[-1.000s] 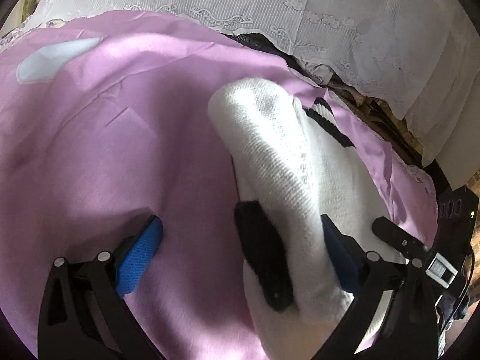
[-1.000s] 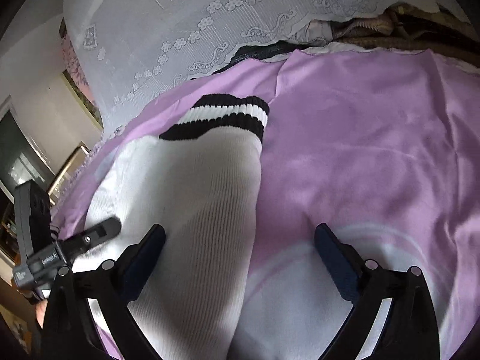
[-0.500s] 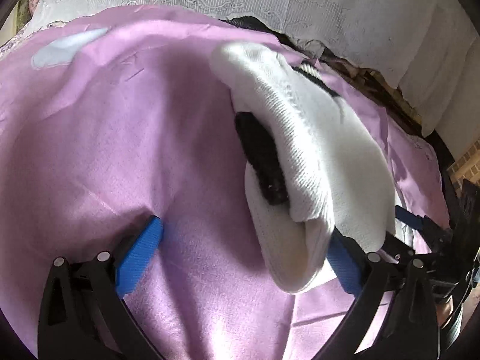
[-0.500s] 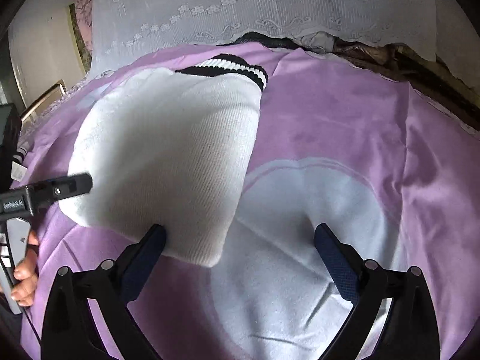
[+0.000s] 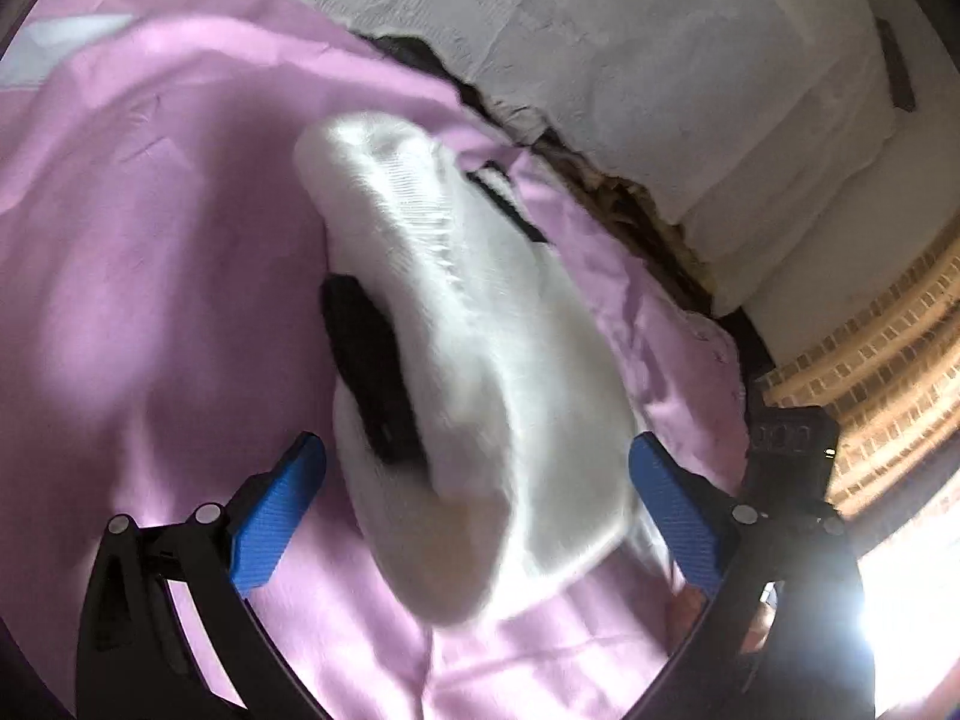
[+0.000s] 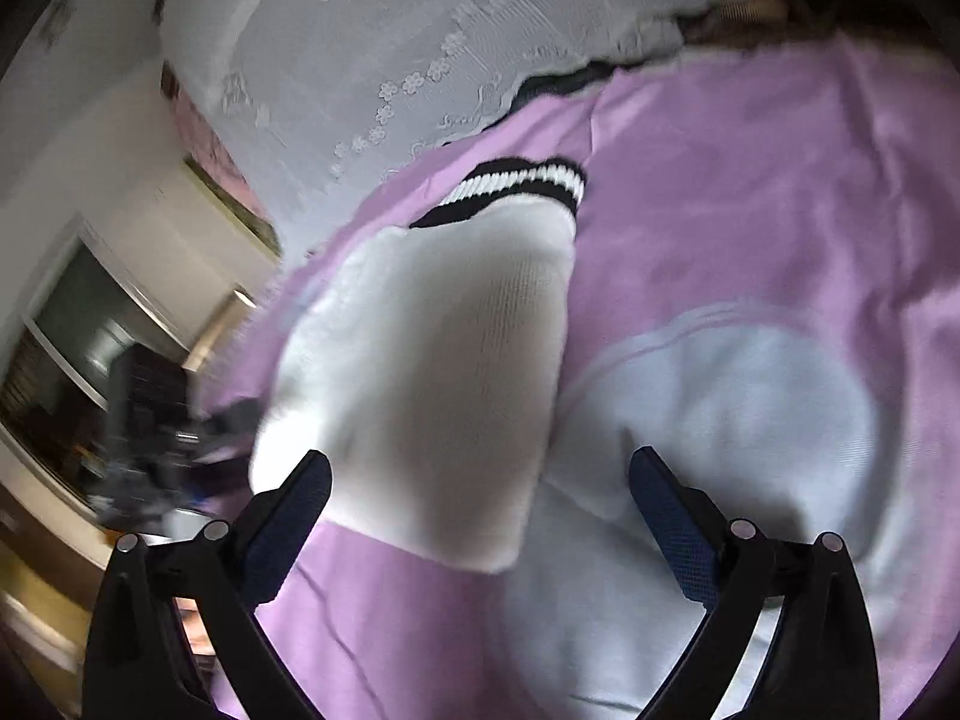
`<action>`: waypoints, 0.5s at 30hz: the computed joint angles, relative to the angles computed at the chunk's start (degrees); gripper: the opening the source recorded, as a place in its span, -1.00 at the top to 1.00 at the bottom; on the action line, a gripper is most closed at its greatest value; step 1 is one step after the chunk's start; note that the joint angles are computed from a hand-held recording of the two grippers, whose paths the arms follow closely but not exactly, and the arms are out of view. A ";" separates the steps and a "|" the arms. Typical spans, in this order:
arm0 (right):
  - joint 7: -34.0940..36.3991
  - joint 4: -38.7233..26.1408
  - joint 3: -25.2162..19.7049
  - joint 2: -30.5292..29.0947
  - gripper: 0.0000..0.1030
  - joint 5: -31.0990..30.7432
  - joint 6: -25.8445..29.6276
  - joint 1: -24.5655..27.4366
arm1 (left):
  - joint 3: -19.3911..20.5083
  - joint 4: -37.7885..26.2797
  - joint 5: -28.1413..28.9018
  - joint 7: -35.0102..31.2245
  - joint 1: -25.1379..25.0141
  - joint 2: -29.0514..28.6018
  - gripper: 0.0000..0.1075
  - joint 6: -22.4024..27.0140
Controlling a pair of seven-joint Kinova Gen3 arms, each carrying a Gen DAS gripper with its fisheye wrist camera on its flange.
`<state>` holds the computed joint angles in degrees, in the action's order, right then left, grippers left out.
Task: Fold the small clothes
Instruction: 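Lift the folded sweater with both grippers off the lilac sheet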
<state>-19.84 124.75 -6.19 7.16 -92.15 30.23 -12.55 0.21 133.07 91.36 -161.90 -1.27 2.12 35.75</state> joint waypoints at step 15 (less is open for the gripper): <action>-16.17 -19.67 -5.01 15.58 -0.37 12.90 0.99 3.05 | 0.85 -10.48 -2.49 -1.17 -1.24 11.42 -0.83 4.98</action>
